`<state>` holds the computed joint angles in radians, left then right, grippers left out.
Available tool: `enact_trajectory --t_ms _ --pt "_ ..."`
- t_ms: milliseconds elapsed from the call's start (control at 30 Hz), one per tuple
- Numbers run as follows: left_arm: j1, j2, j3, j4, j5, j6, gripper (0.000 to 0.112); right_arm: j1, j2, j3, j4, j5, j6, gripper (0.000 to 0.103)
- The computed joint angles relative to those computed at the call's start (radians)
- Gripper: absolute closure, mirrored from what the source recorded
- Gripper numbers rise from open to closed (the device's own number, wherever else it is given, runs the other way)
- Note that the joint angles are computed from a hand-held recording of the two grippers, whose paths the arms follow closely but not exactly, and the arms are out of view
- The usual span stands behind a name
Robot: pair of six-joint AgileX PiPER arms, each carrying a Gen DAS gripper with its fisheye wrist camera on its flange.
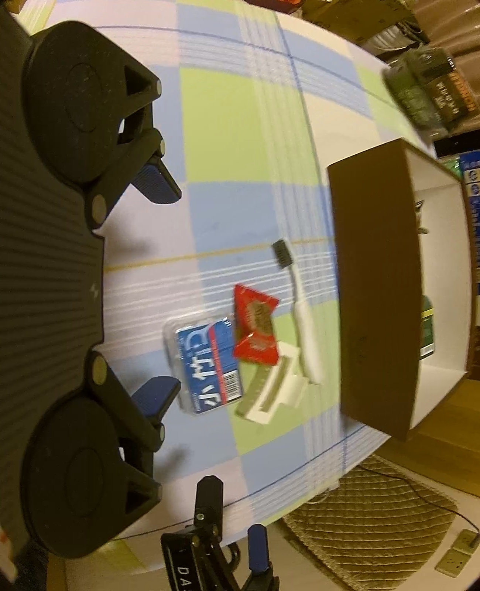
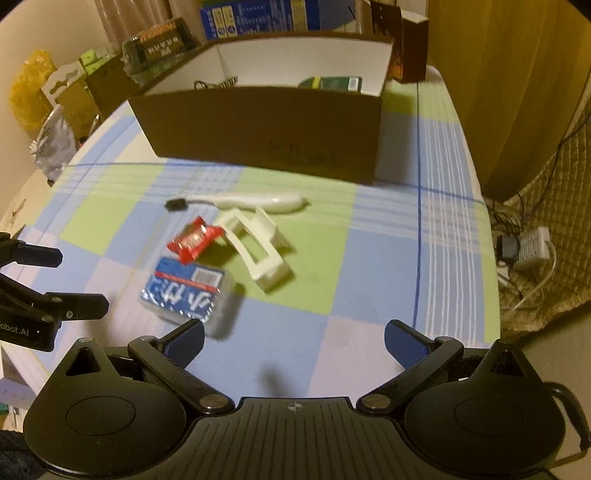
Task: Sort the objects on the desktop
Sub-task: 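Withdraw both tools from the brown box back toward the remaining table items, then grasp the blue toothpick box with the left tool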
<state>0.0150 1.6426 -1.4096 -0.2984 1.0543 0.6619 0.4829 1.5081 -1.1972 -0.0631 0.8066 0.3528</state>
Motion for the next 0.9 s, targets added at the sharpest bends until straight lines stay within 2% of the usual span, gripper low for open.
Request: enact_trajectory --t_ms 267,500,900 --pt "-0.033 0.001 0.059 -0.016 -0.038 0.004 0.014 -0.012 -0.005 0.063 -0.029 -0.037 0.0 0.002" --pt "-0.079 0.012 0.102 -0.035 -0.066 0.013 0.014 -0.051 0.003 0.106 0.004 -0.068 -0.026 0.002" --pt "-0.166 0.081 0.082 -0.012 -0.121 -0.034 0.014 -0.138 0.01 0.157 0.065 -0.105 -0.071 0.002"
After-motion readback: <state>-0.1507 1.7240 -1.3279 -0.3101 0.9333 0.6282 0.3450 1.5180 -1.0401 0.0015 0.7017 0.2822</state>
